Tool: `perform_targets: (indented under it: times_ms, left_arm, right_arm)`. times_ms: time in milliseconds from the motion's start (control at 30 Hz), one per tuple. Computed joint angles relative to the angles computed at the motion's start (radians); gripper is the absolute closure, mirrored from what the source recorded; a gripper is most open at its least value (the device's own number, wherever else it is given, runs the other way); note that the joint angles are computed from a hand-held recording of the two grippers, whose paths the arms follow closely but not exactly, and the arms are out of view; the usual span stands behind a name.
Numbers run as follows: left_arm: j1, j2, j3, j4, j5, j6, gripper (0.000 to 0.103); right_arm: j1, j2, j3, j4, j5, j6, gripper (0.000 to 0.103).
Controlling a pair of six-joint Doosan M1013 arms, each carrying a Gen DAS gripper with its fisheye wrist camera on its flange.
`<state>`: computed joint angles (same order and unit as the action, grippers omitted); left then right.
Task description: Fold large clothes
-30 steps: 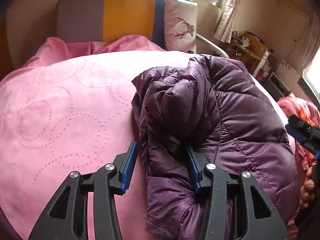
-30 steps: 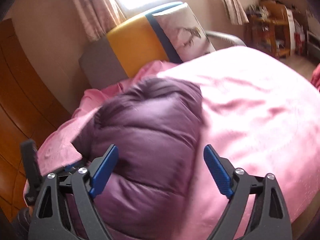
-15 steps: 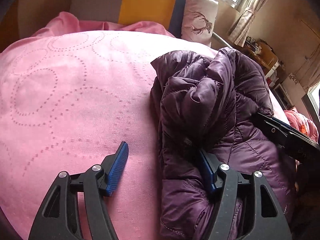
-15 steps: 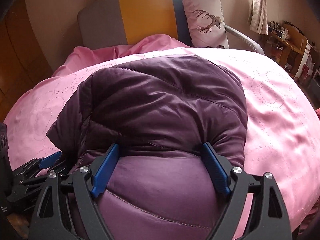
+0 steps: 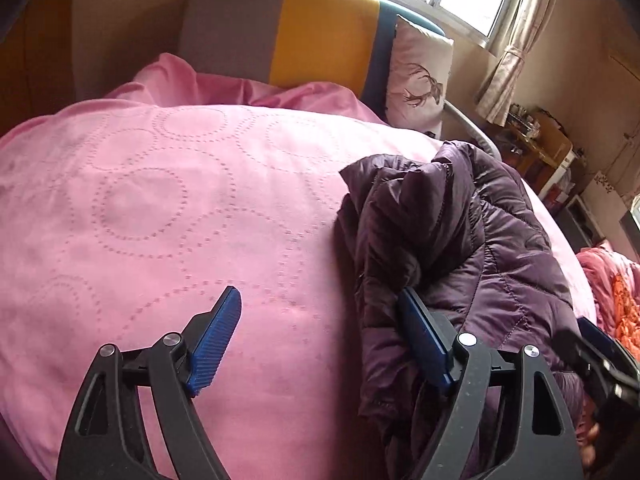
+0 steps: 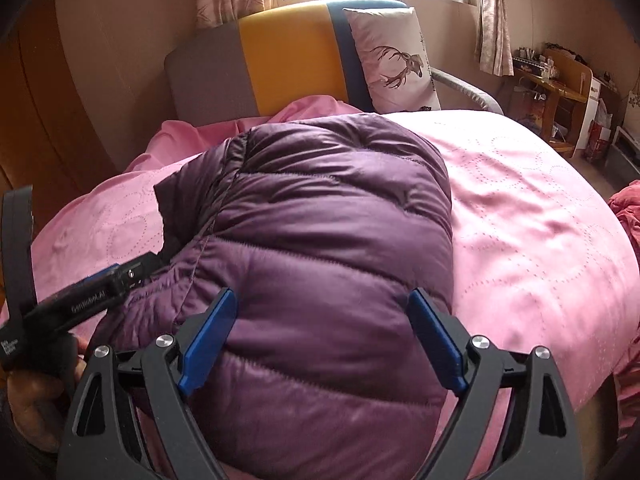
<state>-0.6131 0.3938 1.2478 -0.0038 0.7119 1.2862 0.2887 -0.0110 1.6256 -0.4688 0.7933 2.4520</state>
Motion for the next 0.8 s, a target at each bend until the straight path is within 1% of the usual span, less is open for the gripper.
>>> perform_targets:
  times_ms: [67,100,167,200,333,400,533,633,733,800]
  left_arm:
    - [-0.008,-0.014,0.014,0.052,-0.004,-0.040,0.024]
    - [-0.012,-0.026,0.028,0.081,-0.014,-0.062,0.024]
    - [-0.020,-0.048,0.055,0.141,-0.029,-0.106,0.019]
    - [-0.018,-0.058,0.065,0.149,-0.036,-0.108,0.019]
    - [-0.027,-0.102,0.114,0.211,-0.079,-0.152,0.013]
    - [-0.033,-0.125,0.142,0.246,-0.109,-0.182,0.012]
    - [-0.046,-0.158,0.178,0.306,-0.145,-0.229,0.010]
    - [-0.053,-0.179,0.204,0.339,-0.167,-0.252,0.006]
    - [-0.063,-0.199,0.235,0.376,-0.189,-0.281,0.004]
    - [-0.066,-0.208,0.250,0.381,-0.199,-0.278,0.004]
  right_arm:
    - [0.036,-0.003,0.006,-0.057,0.031,0.023,0.015]
    - [0.046,-0.005,0.009,-0.070,0.038,0.028,0.013]
    - [0.061,-0.013,0.015,-0.074,0.038,0.034,0.011]
    - [0.067,-0.017,0.018,-0.076,0.036,0.039,0.009]
    - [0.109,-0.031,0.028,-0.140,0.060,0.133,0.006]
    - [0.132,-0.034,0.031,-0.192,0.086,0.193,0.004]
    - [0.178,-0.044,0.038,-0.299,0.147,0.318,0.002]
    - [0.206,-0.050,0.041,-0.349,0.187,0.386,0.002]
    - [0.231,-0.051,0.042,-0.398,0.236,0.443,0.002]
    - [0.243,-0.051,0.044,-0.419,0.262,0.471,0.002]
